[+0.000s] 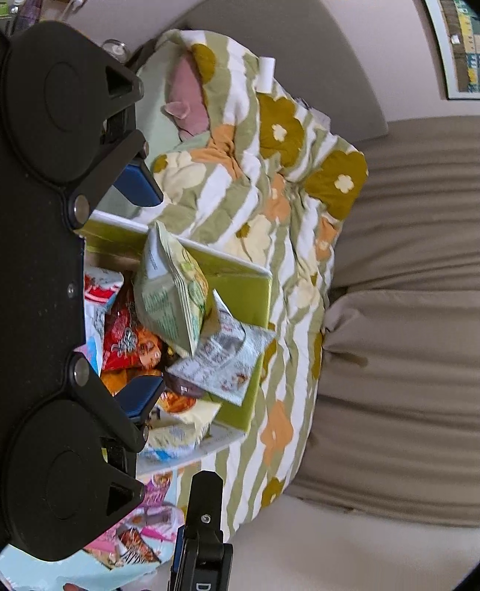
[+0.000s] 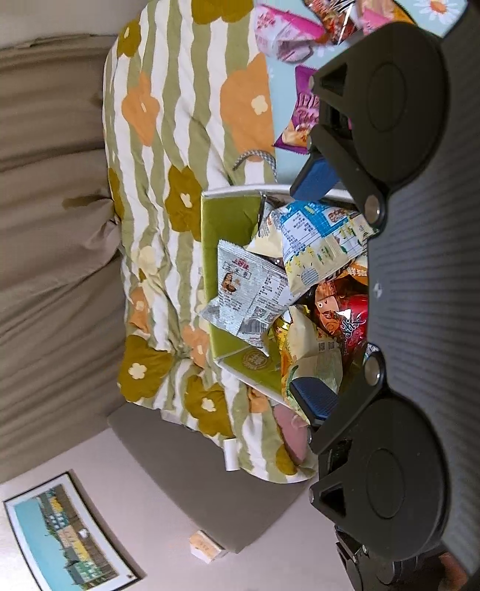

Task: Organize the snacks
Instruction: 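Carry both held bags over the box and open both grippers to drop them, then grasp the pink striped bag with the left gripper while the right grasps the TATRE bag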

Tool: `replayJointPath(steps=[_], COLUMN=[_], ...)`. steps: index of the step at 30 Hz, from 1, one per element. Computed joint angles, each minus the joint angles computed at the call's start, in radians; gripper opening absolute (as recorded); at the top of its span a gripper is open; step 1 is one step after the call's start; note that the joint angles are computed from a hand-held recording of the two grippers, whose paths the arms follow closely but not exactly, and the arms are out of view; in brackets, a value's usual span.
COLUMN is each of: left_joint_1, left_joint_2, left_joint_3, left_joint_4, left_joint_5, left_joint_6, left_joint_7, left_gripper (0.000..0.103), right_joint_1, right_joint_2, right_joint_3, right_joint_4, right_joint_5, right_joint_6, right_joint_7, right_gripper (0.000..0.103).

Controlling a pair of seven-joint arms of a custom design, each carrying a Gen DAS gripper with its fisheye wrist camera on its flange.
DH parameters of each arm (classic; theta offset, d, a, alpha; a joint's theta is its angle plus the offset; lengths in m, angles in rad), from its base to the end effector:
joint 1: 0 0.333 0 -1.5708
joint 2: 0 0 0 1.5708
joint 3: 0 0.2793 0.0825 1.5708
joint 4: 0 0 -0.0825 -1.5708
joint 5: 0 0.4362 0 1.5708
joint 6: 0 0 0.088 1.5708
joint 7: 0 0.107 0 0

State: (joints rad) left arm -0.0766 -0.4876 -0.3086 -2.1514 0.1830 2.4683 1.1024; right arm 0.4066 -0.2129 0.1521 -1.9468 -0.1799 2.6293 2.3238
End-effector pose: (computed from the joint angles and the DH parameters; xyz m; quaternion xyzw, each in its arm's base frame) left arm 0.4809 -0.2229 0.6357 -0.6343 0.6593 -0.2971 0.2734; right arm 0.5064 0.3306 0.6337 -0.6138 0.6567 -0.1433 0.4140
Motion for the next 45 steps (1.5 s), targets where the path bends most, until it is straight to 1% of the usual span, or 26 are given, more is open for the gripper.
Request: replayJointPath(steps=[4,9,12,14,16,19,21,22,25,29,33,36,40,43,45], left_joint_1=[-0.037,-0.083,-0.096,-0.104,-0.11,-0.11,-0.112,-0.108,-0.127,-0.159,-0.215,-0.273,-0.352,-0.41,-0.441], left_joint_2=[-0.003,0.006,0.018,0.026,0.037,0.066,0.089,0.11,0.191,0.323,0.448,0.547,0.656,0.717,0.753], left_joint_3=[0.018,0.029,0.015,0.004,-0.014,-0.055,-0.082,-0.105,-0.138,-0.173,-0.183,-0.171,-0.131,-0.092,-0.064], left_joint_4=[0.0,0.004,0.015,0.024,0.039,0.07,0.091,0.113,0.185,0.298,0.404,0.495,0.594,0.652,0.689], left_joint_5=[-0.043,-0.113,-0.136,-0.147,-0.144,-0.103,-0.067,-0.039,0.017,0.121,0.229,0.303,0.338,0.36,0.359], left_joint_6=[0.034,0.087,0.097,0.097,0.092,0.083,0.075,0.059,0.009,-0.071,-0.155,-0.226,-0.296,-0.336,-0.359], left_joint_7=[0.059,0.148,0.163,0.161,0.153,0.117,0.079,0.041,-0.054,-0.209,-0.37,-0.484,-0.62,-0.705,-0.738], left_gripper=[0.1,0.1,0.1,0.1,0.1,0.1,0.1,0.1,0.1,0.1,0.1,0.1,0.1,0.1,0.1], right_joint_1=[-0.024,-0.074,-0.103,-0.115,-0.126,-0.147,-0.158,-0.16,-0.151,-0.144,-0.13,-0.115,-0.093,-0.089,-0.086], right_joint_2=[-0.081,-0.211,-0.294,-0.346,-0.394,-0.462,-0.499,-0.512,-0.536,-0.543,-0.523,-0.499,-0.446,-0.405,-0.378], right_joint_3=[0.019,0.047,0.051,0.043,0.03,0.01,-0.013,-0.028,-0.095,-0.175,-0.259,-0.31,-0.372,-0.394,-0.409], right_joint_4=[-0.06,-0.148,-0.207,-0.251,-0.291,-0.353,-0.393,-0.41,-0.45,-0.487,-0.509,-0.515,-0.5,-0.484,-0.473], right_joint_5=[-0.061,-0.15,-0.184,-0.192,-0.193,-0.204,-0.206,-0.201,-0.151,-0.069,0.027,0.098,0.195,0.256,0.304], right_joint_6=[-0.012,-0.064,-0.107,-0.11,-0.121,-0.122,-0.113,-0.107,-0.096,-0.081,-0.066,-0.069,-0.075,-0.079,-0.083], right_joint_7=[0.084,0.209,0.268,0.289,0.287,0.26,0.219,0.193,0.081,-0.086,-0.255,-0.375,-0.541,-0.646,-0.715], right_gripper=[0.103,0.103,0.103,0.103,0.103,0.103,0.103,0.103,0.103,0.103,0.103,0.103,0.103,0.103,0.103])
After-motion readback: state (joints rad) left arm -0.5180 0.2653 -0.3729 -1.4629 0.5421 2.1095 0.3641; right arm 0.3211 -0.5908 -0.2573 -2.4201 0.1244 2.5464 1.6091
